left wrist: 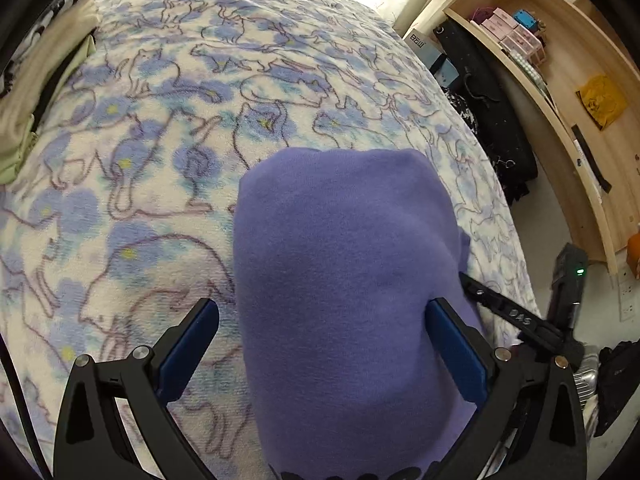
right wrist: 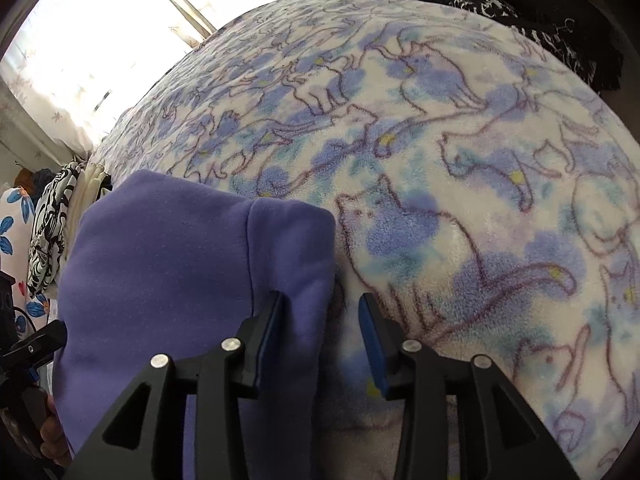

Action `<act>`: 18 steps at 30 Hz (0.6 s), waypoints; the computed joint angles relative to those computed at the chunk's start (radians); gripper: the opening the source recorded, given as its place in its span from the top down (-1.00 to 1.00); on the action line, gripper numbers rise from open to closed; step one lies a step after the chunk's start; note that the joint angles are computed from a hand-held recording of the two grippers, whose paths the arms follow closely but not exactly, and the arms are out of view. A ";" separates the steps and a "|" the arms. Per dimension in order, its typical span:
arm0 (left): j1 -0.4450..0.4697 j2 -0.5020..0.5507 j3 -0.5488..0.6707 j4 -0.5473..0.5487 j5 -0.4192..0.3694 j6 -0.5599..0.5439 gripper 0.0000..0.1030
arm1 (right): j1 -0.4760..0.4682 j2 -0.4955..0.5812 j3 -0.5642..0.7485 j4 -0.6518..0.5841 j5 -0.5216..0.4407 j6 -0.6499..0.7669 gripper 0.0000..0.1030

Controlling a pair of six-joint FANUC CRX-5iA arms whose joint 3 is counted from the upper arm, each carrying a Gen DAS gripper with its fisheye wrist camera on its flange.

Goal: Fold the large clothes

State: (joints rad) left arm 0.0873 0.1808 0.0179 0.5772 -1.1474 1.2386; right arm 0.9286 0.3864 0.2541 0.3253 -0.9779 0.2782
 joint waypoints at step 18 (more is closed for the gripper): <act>-0.025 -0.096 0.088 -0.220 -0.111 0.037 -0.98 | 0.108 -0.142 -0.048 0.073 -0.054 -0.083 -0.51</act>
